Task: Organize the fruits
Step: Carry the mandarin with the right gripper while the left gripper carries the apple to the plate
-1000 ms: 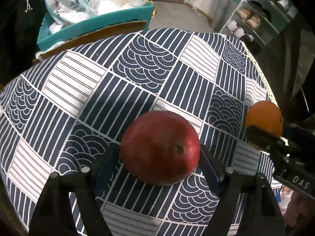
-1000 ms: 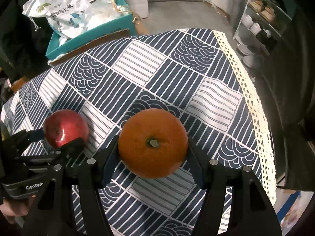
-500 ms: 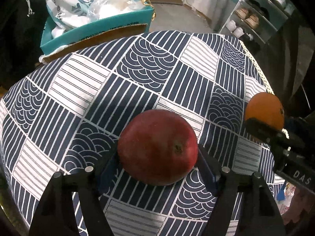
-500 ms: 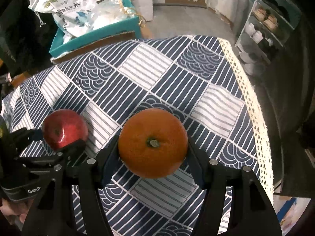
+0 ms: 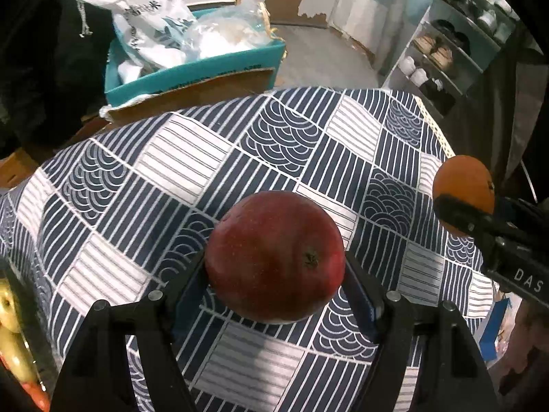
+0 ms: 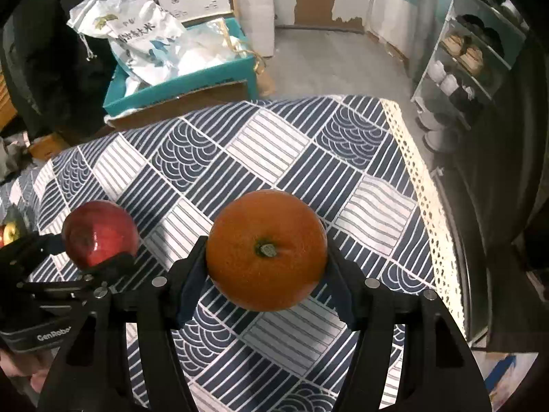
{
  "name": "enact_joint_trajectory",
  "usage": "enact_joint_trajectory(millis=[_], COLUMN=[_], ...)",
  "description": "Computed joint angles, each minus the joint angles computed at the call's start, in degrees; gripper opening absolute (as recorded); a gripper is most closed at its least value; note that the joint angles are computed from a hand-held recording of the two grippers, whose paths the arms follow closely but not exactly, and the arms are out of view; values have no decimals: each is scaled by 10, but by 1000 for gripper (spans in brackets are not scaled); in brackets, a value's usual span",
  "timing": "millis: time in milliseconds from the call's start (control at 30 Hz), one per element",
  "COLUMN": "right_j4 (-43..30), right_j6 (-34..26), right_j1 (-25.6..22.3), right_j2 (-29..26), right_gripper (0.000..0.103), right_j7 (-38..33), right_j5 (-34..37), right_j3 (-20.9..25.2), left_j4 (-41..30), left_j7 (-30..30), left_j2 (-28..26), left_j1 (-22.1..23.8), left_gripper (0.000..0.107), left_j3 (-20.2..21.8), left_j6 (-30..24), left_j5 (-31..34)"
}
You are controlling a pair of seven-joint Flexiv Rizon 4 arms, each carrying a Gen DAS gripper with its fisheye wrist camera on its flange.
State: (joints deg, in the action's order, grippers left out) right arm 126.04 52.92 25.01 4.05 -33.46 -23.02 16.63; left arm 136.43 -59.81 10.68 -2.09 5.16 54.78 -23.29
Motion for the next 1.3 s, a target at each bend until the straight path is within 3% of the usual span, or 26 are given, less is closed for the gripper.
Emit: enact_joint_trajectory(millis=[800, 1300], right_j4=[-25, -53], right_j6=[-1, 26], right_j1=[6, 34], right_j2=[56, 42], right_gripper=[64, 64], right_j7=[9, -16], right_j5=[-48, -44], right_j3=[25, 37], left_j4=[1, -5], left_j7=[17, 23], left_j2=[140, 204], left_j1=[27, 66], left_gripper=[76, 76], left_j3=[45, 77], left_j6=[-58, -112], left_j5=[25, 35])
